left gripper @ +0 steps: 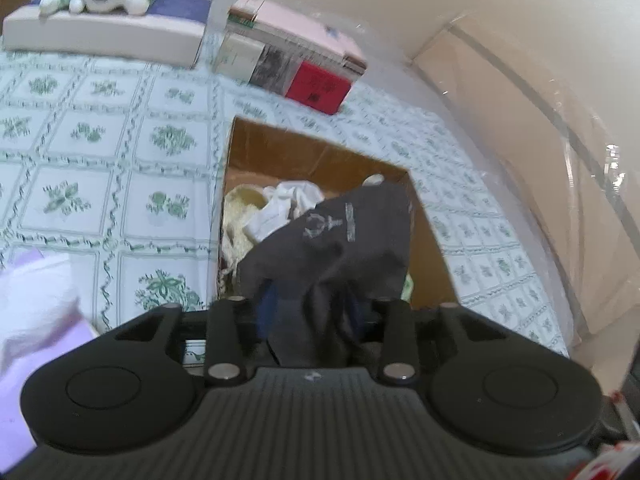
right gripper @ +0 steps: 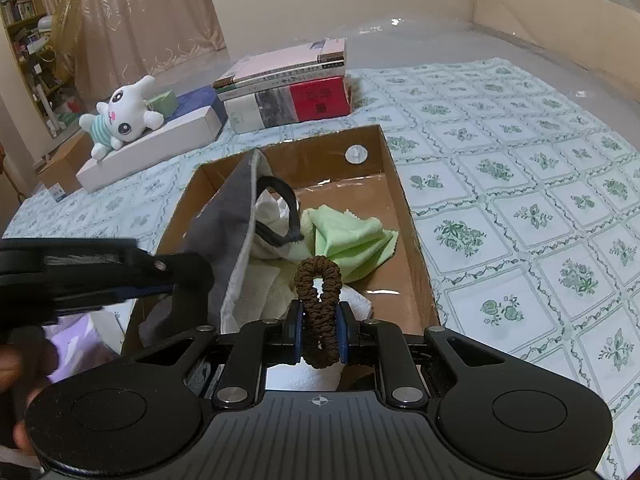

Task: Organize soft objects
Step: 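Open both grippers to drop the mask and hair tie into the tray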

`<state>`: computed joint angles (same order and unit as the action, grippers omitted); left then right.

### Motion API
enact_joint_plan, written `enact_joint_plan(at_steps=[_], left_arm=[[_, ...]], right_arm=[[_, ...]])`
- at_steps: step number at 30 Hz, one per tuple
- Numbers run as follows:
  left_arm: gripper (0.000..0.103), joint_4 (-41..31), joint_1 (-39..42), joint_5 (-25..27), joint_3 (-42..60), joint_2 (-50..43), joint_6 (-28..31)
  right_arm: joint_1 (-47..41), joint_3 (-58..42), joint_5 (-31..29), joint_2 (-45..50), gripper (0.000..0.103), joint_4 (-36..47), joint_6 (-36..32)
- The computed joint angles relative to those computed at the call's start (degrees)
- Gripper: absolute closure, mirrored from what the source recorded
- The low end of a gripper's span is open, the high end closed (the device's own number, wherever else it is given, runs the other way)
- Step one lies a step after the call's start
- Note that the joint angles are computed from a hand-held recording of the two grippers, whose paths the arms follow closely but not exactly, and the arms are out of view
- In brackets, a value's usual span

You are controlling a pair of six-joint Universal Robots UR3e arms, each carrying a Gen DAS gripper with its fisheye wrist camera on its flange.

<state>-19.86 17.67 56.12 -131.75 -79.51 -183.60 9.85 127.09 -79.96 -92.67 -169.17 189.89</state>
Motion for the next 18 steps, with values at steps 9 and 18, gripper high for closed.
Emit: enact_joint_plan(at_steps=[9, 18], left_arm=[[0.049, -20.2, 11.4, -7.7, -2.1, 18.8, 12.6], [0.033, -56.8, 28.8, -15.3, -0.4, 42.8, 37.6]], right_arm=[[-1.8, 2.0, 2.8, -2.6, 0.075, 0.0, 0.4], [-3.2, 8.4, 4.0, -13.7, 0.046, 1.7, 1.9]])
